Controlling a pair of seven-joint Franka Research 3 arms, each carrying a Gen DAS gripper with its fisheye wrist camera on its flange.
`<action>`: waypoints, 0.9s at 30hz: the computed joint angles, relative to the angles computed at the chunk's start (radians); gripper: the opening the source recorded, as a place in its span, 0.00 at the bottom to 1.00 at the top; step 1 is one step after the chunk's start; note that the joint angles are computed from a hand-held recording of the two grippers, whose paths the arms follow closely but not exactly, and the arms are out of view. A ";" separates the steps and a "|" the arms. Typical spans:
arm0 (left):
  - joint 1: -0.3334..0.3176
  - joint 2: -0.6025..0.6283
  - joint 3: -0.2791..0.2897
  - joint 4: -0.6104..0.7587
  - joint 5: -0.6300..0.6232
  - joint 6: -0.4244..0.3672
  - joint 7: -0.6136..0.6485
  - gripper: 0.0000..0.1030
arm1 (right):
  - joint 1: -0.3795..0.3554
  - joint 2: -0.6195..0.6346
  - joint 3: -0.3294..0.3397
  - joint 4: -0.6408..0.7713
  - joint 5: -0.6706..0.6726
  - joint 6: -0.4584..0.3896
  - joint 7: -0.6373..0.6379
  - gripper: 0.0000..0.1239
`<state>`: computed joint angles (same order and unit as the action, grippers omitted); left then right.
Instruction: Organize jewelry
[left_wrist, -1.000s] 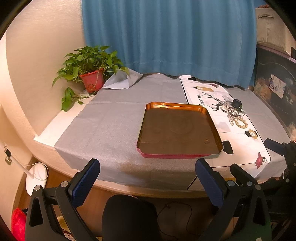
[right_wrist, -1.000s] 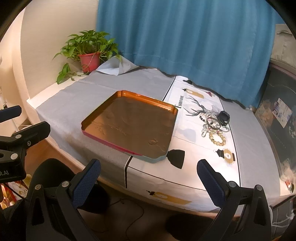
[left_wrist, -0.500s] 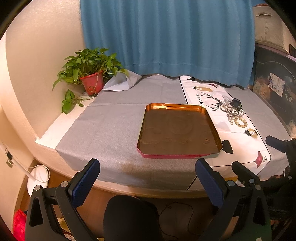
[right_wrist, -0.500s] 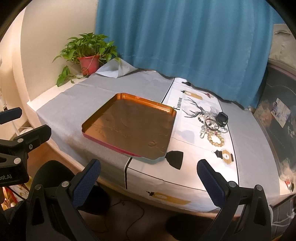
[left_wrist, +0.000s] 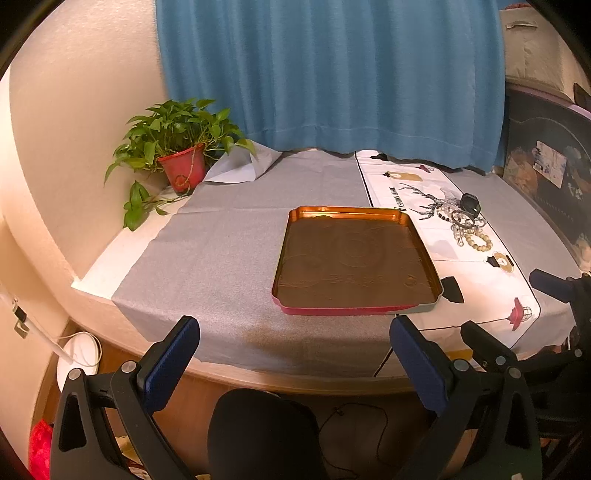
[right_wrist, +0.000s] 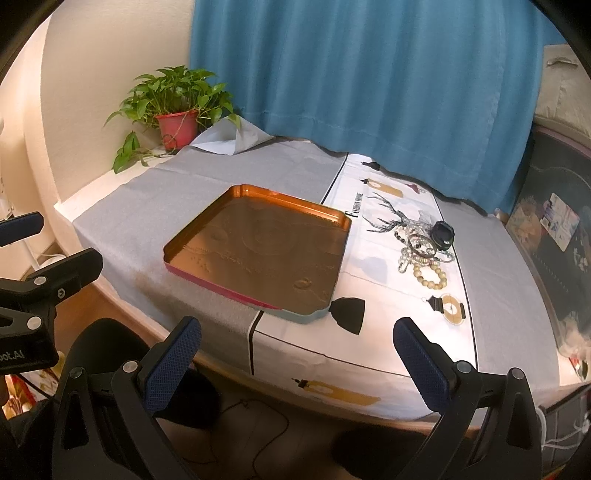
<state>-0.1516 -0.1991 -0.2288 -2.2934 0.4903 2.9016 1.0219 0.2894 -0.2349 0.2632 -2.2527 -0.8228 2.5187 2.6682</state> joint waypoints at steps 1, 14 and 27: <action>0.002 0.000 -0.002 -0.002 0.005 0.003 -0.007 1.00 | 0.000 -0.001 0.000 -0.001 -0.001 0.000 0.001 0.83; 0.005 -0.002 -0.006 -0.006 0.022 0.006 -0.023 1.00 | -0.003 -0.002 -0.001 -0.006 -0.003 0.007 0.003 0.83; 0.000 -0.001 -0.009 -0.002 0.026 -0.003 -0.029 1.00 | -0.007 -0.005 -0.001 -0.015 -0.003 0.018 0.007 0.83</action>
<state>-0.1520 -0.2003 -0.2374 -2.2956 0.5158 2.8987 0.9934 0.2821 -0.2400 0.2618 -2.2675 -0.8262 2.5363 2.6748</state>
